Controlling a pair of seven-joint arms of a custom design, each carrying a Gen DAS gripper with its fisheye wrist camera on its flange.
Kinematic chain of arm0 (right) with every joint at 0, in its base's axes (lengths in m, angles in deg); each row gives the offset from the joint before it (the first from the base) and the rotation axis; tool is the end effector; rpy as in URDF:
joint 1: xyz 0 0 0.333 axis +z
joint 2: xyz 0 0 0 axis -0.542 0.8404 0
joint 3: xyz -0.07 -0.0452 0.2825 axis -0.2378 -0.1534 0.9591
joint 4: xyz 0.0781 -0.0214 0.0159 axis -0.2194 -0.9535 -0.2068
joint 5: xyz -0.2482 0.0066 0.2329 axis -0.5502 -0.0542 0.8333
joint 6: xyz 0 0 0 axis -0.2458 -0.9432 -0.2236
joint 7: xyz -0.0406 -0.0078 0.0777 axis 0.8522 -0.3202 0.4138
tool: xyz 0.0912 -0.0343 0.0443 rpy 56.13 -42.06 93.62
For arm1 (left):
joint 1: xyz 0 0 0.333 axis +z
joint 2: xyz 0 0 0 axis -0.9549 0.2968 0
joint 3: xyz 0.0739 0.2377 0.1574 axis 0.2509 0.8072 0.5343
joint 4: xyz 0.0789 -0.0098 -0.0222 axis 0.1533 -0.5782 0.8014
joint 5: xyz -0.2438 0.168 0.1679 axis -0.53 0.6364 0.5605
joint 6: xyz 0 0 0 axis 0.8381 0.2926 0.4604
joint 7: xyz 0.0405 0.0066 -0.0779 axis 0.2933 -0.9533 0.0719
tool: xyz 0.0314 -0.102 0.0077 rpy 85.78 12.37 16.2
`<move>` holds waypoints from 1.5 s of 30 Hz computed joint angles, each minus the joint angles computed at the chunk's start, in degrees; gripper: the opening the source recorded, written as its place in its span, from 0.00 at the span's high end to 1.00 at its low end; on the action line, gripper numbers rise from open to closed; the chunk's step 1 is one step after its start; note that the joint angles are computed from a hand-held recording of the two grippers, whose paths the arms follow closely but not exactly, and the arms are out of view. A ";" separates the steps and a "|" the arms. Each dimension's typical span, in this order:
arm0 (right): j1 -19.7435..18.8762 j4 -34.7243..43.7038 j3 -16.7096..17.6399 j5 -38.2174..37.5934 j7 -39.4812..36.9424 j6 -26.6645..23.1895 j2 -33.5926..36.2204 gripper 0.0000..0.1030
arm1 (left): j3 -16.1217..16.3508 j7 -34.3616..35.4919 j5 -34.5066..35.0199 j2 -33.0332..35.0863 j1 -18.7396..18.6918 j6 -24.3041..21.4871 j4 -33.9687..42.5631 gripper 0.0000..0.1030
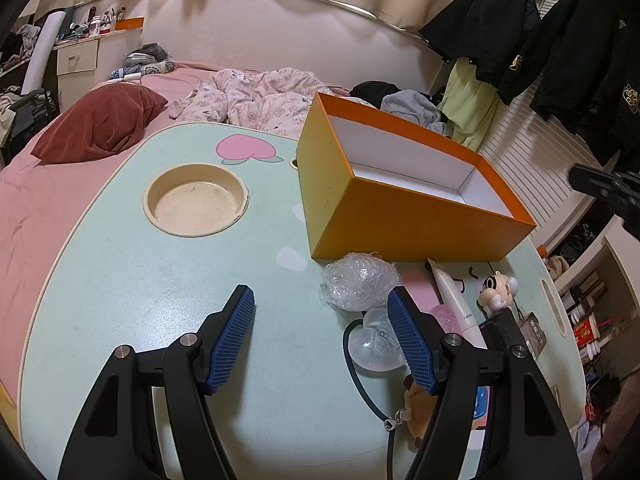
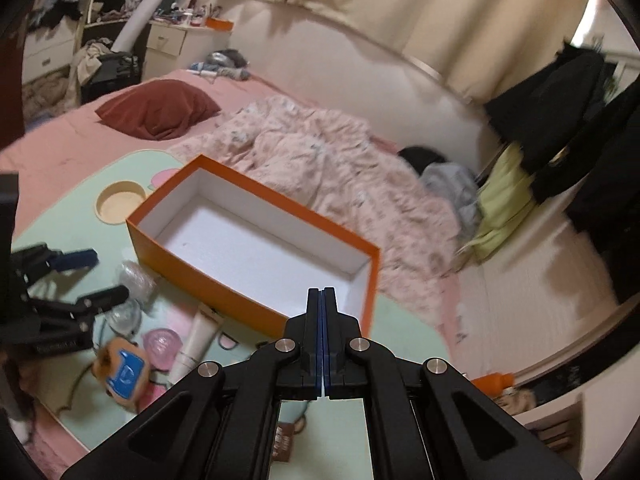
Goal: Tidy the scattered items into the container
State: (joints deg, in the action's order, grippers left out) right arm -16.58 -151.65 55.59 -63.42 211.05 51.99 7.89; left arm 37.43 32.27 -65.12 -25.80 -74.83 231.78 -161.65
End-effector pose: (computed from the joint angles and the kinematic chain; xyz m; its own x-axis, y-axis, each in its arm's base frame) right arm 0.4333 0.1913 0.4469 -0.0979 -0.8807 0.4635 -0.7324 -0.2516 -0.6327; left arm 0.5177 -0.3324 0.3404 -0.4877 -0.8090 0.3282 -0.7179 0.1578 -0.6781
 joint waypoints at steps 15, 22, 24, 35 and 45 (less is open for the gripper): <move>1.97 -0.75 -1.62 -0.15 -0.32 2.83 -0.58 0.99 | 0.33 -0.11 -0.01 -0.01 -0.37 -0.14 0.19 0.32; -2.70 15.63 -10.09 51.44 -38.39 4.38 10.23 0.38 | 0.09 -0.07 0.00 -0.03 -0.13 -0.11 0.09 0.32; -5.22 23.62 -9.66 60.68 -44.64 -2.43 15.71 0.38 | 0.20 -0.10 -0.02 -0.03 -0.27 -0.13 0.16 0.32; -8.09 61.42 -9.74 66.62 -48.86 -40.66 44.36 0.74 | 0.05 -0.09 0.03 0.04 -0.12 -0.11 0.17 0.32; -5.18 61.70 -10.36 62.05 -49.32 -41.55 45.79 0.62 | -0.06 0.00 -0.13 -0.07 -0.06 -0.48 0.27 0.32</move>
State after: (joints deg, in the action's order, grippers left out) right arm -21.75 -89.95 45.23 -1.37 161.73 10.44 53.68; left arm 37.37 32.26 -65.25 -25.87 -74.89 231.30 -161.37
